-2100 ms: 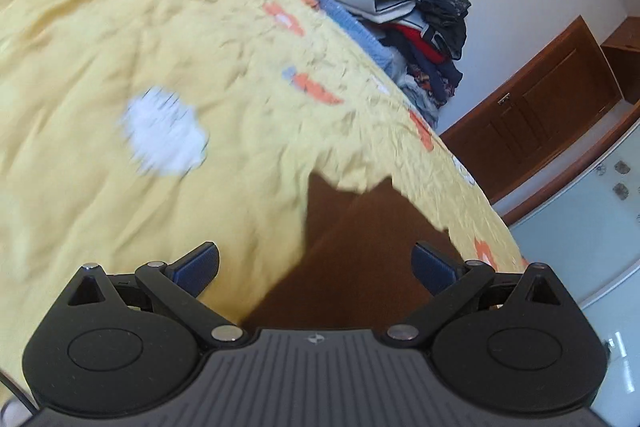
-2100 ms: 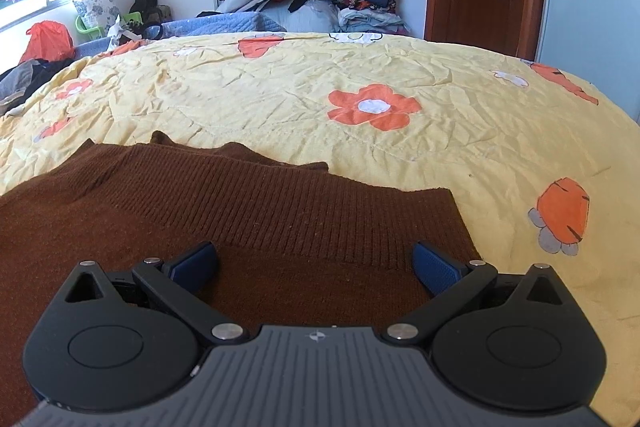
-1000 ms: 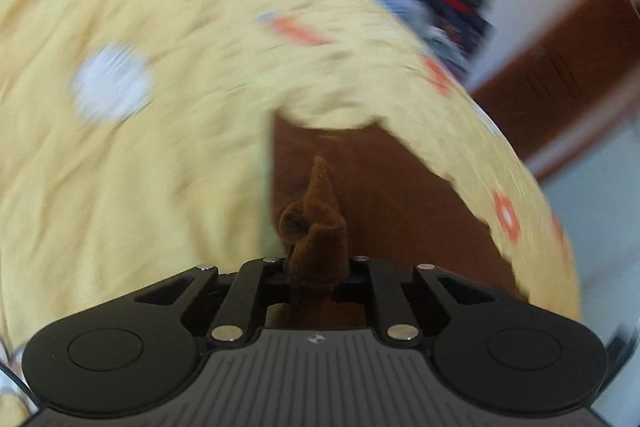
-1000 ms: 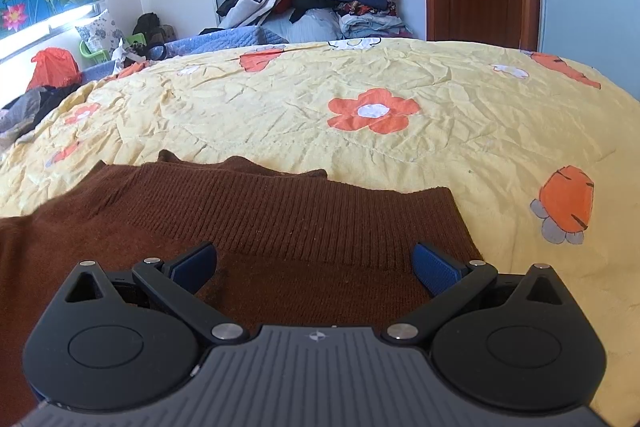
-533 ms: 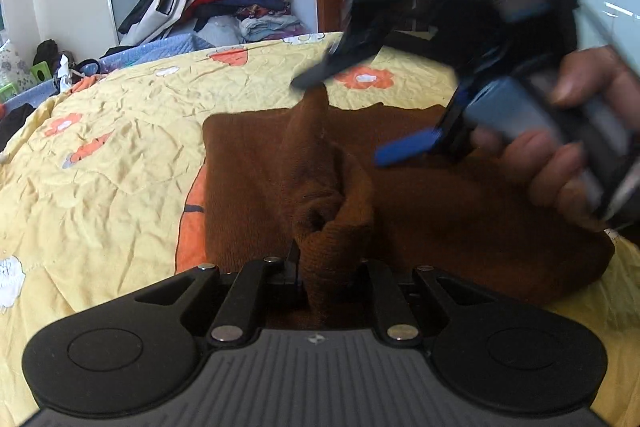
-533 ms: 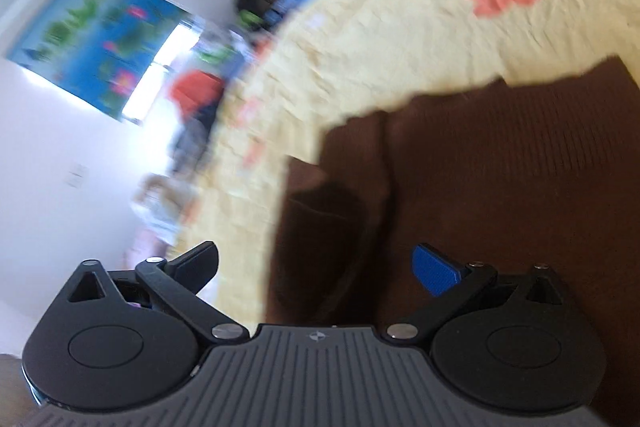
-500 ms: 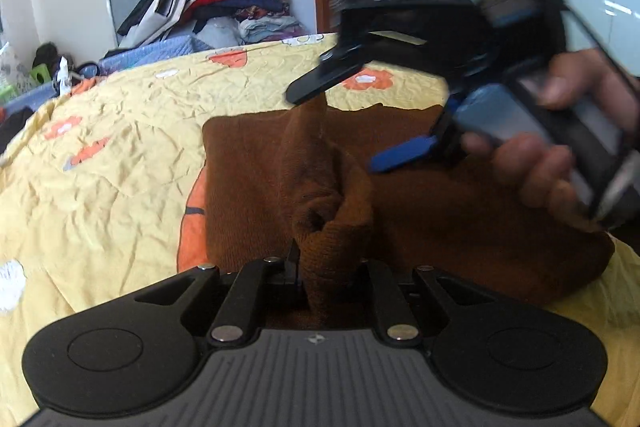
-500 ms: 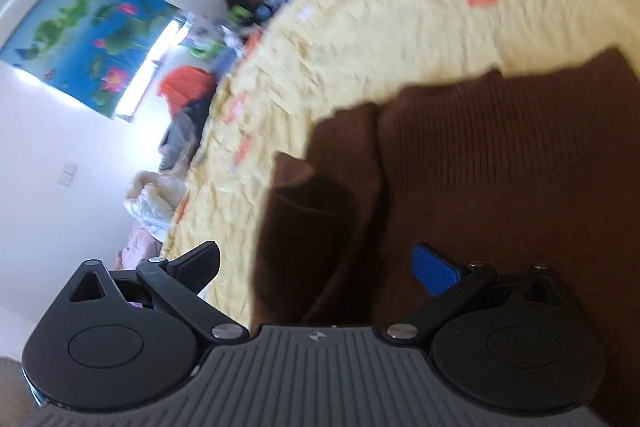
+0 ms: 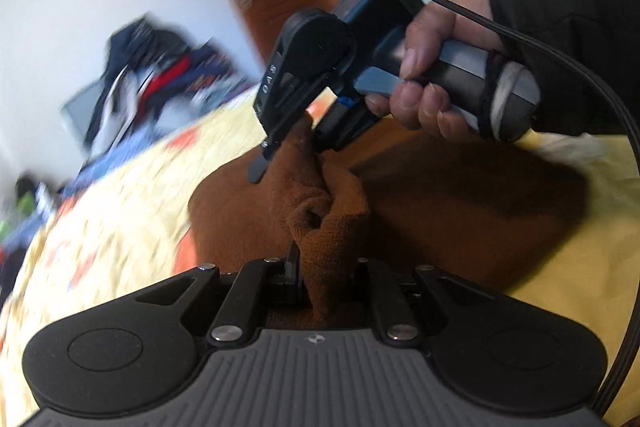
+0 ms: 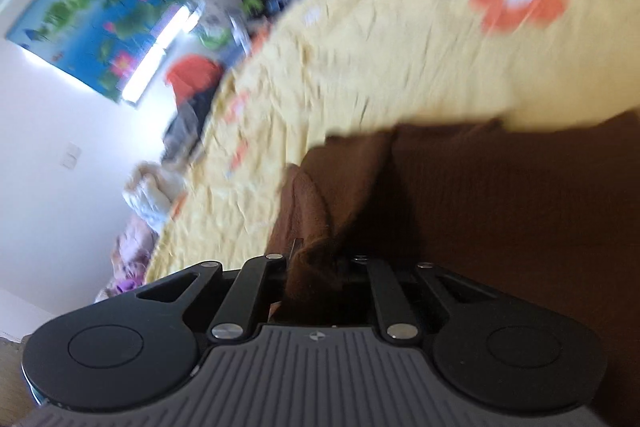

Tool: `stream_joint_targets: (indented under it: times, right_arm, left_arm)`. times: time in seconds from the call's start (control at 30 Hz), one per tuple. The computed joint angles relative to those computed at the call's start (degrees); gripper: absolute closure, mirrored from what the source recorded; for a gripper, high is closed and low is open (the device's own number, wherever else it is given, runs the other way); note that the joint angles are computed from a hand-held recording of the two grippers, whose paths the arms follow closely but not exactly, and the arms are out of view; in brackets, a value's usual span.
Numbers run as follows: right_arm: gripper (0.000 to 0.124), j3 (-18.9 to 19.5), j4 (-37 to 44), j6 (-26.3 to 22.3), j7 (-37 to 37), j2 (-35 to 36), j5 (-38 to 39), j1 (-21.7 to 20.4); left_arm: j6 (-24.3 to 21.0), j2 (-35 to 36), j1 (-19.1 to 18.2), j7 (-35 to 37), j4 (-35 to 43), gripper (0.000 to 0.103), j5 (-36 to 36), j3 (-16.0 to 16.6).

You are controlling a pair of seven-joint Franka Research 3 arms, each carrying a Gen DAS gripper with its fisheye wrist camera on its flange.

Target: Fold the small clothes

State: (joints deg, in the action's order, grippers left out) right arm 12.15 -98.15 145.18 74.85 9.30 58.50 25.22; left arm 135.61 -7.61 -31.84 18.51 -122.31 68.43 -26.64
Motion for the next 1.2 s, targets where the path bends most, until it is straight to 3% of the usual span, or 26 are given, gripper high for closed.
stream_joint_targets:
  times: [0.07, 0.17, 0.23, 0.3, 0.4, 0.47, 0.53, 0.63, 0.7, 0.8, 0.9, 0.97, 1.0, 1.07, 1.1, 1.17, 1.2]
  right_arm:
    - [0.108, -0.98, -5.73, 1.21, -2.68, -5.22, 2.41, -1.32]
    - [0.108, -3.16, -14.95, 3.81, -0.27, -11.78, 0.1, -1.78]
    - [0.108, -4.29, -19.98, 6.15, 0.31, -14.59, 1.41, -1.64]
    - [0.11, -5.38, -23.05, 8.06, -4.4, -16.19, 9.15, -0.49]
    - [0.094, -5.96, -23.23, 8.38, -7.59, -16.25, 14.18, 0.45]
    - [0.078, -6.06, -21.4, 7.68, -9.21, -14.9, 16.35, 0.68]
    - [0.078, -5.6, -19.17, 6.81, -6.43, -13.17, 12.44, 0.37]
    - [0.108, -5.15, -16.65, 2.88, -1.92, -11.44, 3.53, -0.33]
    - [0.108, -4.65, -17.26, 4.01, -3.31, -12.83, 1.96, -0.21]
    - [0.109, -5.04, -20.14, 7.17, -10.94, -17.44, 6.21, 0.64]
    - [0.109, -4.31, -22.67, 7.72, -1.84, -18.04, -4.35, -1.36]
    - [0.104, -6.58, -24.44, 9.12, -4.4, -18.17, 1.06, 0.82]
    - [0.099, -7.01, -24.98, 9.28, -7.47, -18.69, 6.63, 1.03]
    - [0.061, -7.75, -25.68, 11.46, -11.3, -20.15, 14.95, 1.79]
    - [0.055, -7.98, -25.71, 14.14, -16.03, -20.64, 20.99, 2.45]
    - [0.054, -7.44, -24.69, 17.12, -16.76, -20.32, 22.82, 2.12]
    - [0.054, -7.16, -23.87, 17.03, -14.52, -19.64, 20.11, 1.64]
  left_arm:
    - [4.46, 1.95, -0.07, 1.43, 1.55, 0.092, 1.51, 0.31]
    - [8.52, 6.7, -0.94, 4.74, 4.63, 0.092, 0.08, 0.93]
    - [5.5, 10.02, -2.79, 4.83, 6.6, 0.092, 4.08, 0.96]
    - [3.41, 10.99, -4.62, 4.84, 6.96, 0.092, 8.0, 1.64]
    - [4.21, 10.14, -5.09, 5.31, 6.41, 0.092, 7.28, 2.86]
    - [2.73, 10.88, -5.71, 5.81, 7.1, 0.092, 8.59, 2.86]
    - [0.7, 11.29, -6.78, 6.2, 7.54, 0.092, 9.13, 2.55]
    - [-0.44, 12.09, -7.58, 6.52, 8.39, 0.092, 9.42, 2.76]
    - [0.0, 11.93, -7.98, 5.27, 8.74, 0.092, 10.7, 3.01]
    - [3.45, 11.45, -8.15, 3.1, 8.52, 0.092, 14.05, 3.16]
    - [3.99, 13.94, -8.2, 6.84, 9.79, 0.092, 10.52, 3.28]
    - [3.8, 13.34, -8.82, 4.96, 8.84, 0.09, 14.2, 3.72]
    - [5.87, 12.13, -8.41, 4.92, 7.79, 0.087, 14.17, 3.93]
    - [12.57, 7.96, -6.73, 2.7, 3.82, 0.072, 15.18, 4.43]
    - [15.63, 5.61, -5.66, 0.86, 1.63, 0.064, 16.04, 4.58]
    - [18.64, 0.6, -3.54, -3.79, -2.82, 0.018, 16.73, 4.4]
    - [20.11, -1.95, -2.39, -7.37, -4.9, 0.017, 17.63, 4.4]
